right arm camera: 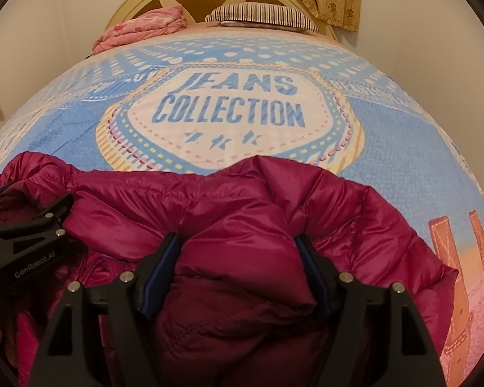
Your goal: Fold large clothes
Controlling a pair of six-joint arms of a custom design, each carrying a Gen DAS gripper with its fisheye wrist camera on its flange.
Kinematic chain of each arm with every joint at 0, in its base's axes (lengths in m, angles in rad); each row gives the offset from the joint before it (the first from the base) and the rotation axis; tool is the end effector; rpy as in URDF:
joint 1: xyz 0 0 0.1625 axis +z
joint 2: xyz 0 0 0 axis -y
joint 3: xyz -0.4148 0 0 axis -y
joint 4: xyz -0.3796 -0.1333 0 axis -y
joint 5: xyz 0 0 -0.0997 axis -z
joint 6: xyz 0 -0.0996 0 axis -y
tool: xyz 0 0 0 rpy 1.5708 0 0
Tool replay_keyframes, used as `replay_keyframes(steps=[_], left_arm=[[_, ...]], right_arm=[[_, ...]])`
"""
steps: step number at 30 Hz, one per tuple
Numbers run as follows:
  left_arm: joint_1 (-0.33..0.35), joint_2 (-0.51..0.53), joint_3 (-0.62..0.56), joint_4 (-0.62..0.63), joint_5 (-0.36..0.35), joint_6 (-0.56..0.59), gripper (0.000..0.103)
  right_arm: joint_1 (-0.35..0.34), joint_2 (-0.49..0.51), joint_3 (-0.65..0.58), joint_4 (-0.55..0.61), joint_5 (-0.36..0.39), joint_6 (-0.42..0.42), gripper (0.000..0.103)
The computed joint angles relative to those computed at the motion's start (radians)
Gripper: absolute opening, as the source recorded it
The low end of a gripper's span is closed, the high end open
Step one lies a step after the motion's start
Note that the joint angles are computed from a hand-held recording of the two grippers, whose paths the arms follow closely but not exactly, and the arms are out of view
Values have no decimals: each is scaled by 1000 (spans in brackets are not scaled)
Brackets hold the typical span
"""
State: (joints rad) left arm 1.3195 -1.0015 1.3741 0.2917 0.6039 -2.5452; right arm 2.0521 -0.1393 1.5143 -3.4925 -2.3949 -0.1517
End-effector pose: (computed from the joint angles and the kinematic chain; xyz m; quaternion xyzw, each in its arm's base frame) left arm 0.0692 -0.5961 0.2603 0.1418 0.8093 -0.3102 0.4783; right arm 0.3334 -0.5084 -0.1582 0.1719 -0.8721 0.3073 0.3398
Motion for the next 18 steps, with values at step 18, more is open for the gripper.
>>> replay_keyframes(steps=[18], left_arm=[[3,1,-4,-2,3,4,94]], right_arm=[[2,1,-6,20,-13,2,74]])
